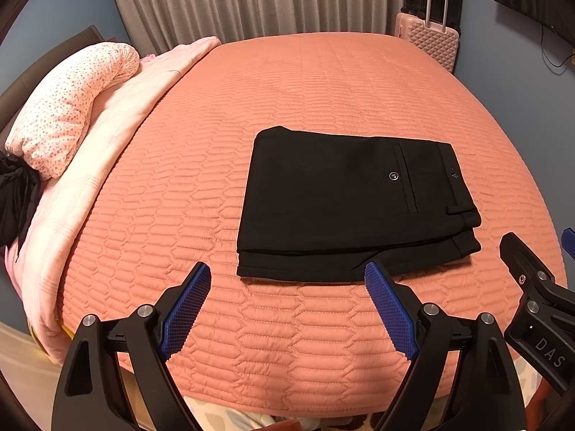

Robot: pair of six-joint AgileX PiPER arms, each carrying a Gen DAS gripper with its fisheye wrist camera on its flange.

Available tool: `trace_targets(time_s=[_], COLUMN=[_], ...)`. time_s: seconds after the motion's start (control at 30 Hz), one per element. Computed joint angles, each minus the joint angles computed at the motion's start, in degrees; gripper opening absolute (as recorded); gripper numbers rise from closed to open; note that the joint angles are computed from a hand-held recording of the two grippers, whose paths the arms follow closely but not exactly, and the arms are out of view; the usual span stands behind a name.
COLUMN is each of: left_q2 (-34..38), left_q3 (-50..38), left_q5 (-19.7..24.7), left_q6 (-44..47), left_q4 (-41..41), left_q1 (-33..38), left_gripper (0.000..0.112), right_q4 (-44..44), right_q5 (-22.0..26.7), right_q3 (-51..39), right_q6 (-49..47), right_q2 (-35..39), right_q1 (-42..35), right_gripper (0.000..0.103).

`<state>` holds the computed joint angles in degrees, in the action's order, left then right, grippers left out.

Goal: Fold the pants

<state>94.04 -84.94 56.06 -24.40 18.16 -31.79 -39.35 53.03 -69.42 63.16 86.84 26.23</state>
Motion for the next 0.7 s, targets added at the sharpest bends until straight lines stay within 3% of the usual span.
trace_targets(time_s=[0.7], left_q2=[0.3], left_q3=[-1.0], left_q5=[1.0], left_q6=[-0.4], left_q4=[0.9], left_q1=[-0.8], left_gripper=[0.086], right_q4=[0.4], right_q5=[0.2], right_q3=[-0.5], right_q6=[-0.3], right_q2=[0.0], right_q1=[-0.2], right_gripper=[0.098])
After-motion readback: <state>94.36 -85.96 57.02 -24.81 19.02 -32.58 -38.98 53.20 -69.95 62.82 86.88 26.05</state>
